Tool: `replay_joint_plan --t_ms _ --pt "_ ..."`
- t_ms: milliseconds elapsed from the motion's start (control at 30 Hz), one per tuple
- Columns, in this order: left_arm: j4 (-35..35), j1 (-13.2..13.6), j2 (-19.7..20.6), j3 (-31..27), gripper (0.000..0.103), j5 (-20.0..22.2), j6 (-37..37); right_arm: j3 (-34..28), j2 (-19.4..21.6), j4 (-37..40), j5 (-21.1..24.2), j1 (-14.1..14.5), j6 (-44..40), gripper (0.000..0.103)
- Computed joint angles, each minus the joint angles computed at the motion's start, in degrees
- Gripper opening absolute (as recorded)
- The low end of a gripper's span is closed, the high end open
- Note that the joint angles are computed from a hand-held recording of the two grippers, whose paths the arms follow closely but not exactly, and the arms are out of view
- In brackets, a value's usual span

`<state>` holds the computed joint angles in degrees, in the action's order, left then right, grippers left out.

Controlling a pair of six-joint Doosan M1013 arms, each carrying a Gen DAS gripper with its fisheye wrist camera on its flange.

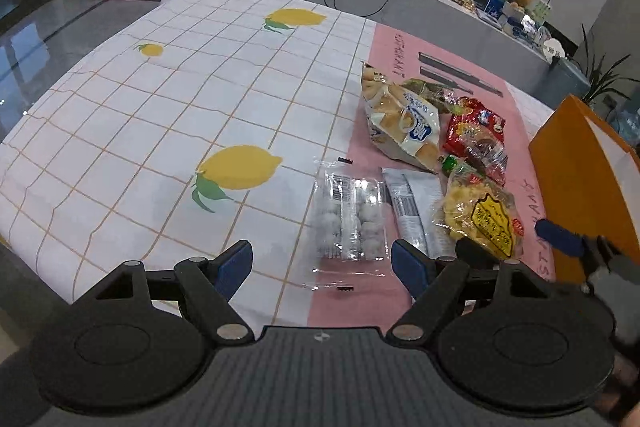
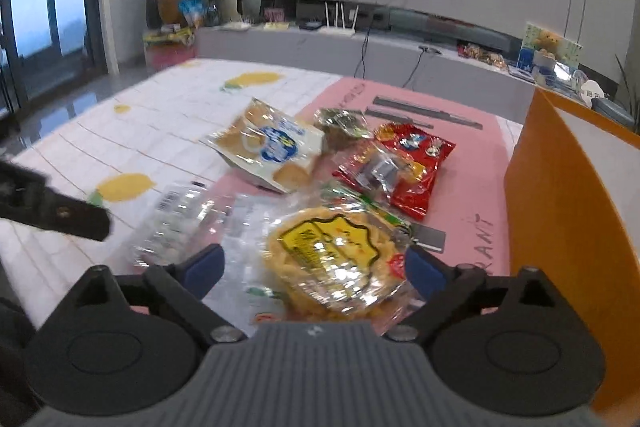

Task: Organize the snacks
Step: 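Move both grippers back over the snack pile, then grasp the yellow cookie bag with the right gripper while left grasps the clear egg-snack pack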

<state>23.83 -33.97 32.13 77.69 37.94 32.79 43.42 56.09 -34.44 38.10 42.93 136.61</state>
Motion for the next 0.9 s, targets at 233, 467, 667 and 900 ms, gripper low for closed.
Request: replay_joint_plan --t_ms 233,467,667,900 --pt "2.9 -0.1 0.0 0.1 0.093 0.1 -3.8 -4.5 2.5 11.6 1.5 -1.8 -17.8 0.1" --pt "4.2 -0.4 0.3 -0.1 0.093 0.4 -4.2 -1.6 1.9 11.1 -4.1 -2.6 -16.2 0.1" --pt "4.5 -0.5 0.1 0.2 0.093 -0.1 -3.9 0.9 0.8 8.4 -6.2 -2.4 -12.3 0.084" --pt "3.0 0.1 -0.6 1.2 0.093 -2.7 -4.4 2.8 -0.3 0.4 -5.2 -1.3 -3.6 0.072"
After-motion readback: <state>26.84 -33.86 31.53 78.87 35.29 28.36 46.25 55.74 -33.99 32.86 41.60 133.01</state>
